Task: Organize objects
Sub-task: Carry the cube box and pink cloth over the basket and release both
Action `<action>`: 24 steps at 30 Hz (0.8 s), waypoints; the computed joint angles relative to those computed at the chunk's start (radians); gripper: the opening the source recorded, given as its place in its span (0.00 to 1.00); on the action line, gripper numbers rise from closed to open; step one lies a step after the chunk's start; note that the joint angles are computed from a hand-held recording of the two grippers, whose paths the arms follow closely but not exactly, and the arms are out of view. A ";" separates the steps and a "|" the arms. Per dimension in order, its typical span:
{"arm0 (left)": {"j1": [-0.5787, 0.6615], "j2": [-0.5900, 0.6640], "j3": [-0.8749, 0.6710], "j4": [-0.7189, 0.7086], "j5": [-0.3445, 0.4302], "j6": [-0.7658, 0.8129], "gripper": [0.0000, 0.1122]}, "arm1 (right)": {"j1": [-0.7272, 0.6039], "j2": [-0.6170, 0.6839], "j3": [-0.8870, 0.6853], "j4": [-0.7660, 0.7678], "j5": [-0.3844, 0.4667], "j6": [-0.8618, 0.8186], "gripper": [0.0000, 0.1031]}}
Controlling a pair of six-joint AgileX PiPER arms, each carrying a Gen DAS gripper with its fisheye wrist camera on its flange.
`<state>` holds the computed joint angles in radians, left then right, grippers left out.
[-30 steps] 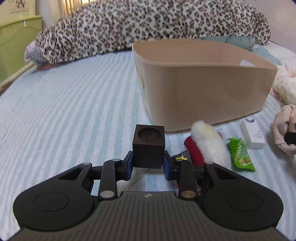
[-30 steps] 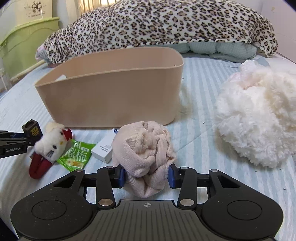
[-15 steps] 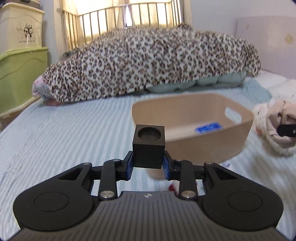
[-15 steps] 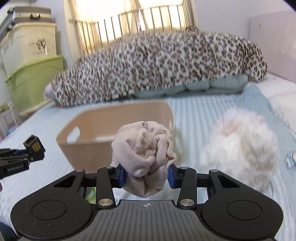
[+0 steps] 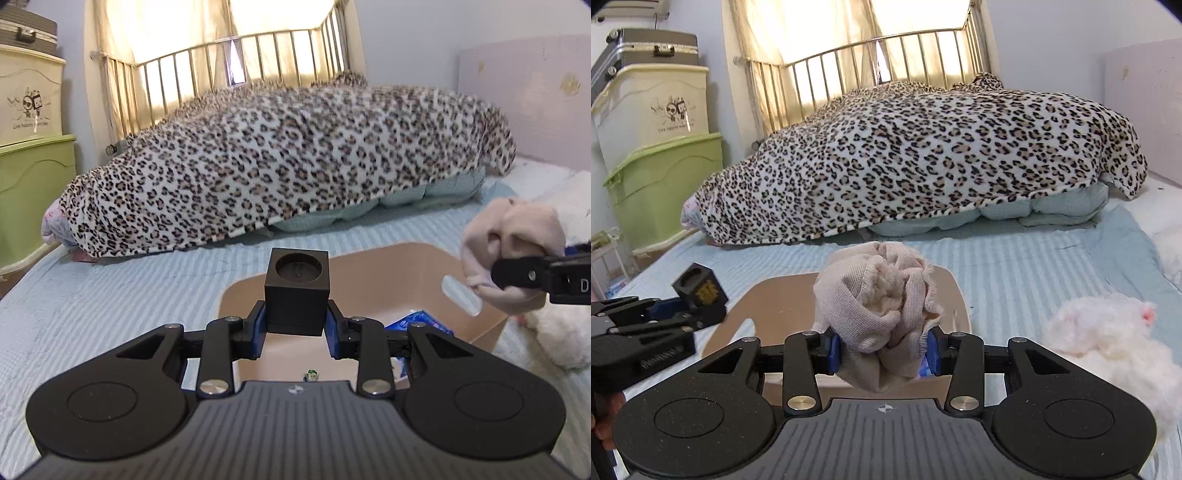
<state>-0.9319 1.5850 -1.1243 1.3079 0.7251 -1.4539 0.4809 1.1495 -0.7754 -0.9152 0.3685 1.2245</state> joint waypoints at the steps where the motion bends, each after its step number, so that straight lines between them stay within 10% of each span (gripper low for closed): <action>1: 0.009 0.029 -0.020 -0.009 -0.002 0.012 0.30 | 0.000 0.026 -0.010 -0.037 -0.002 0.035 0.39; 14: 0.142 0.255 -0.201 -0.357 -0.066 0.321 0.30 | -0.001 0.301 -0.146 0.010 0.030 -0.061 0.39; 19: 0.143 0.211 -0.189 -0.389 -0.056 0.364 0.32 | 0.023 0.311 -0.121 -0.031 0.045 0.004 0.54; 24: 0.100 0.120 -0.119 -0.267 -0.014 0.283 0.70 | 0.042 0.221 -0.082 -0.052 0.067 0.028 0.75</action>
<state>-0.8321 1.7050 -1.2437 1.0406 0.7114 -1.1708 0.5226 1.3710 -0.8574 -0.9674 0.4354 1.2527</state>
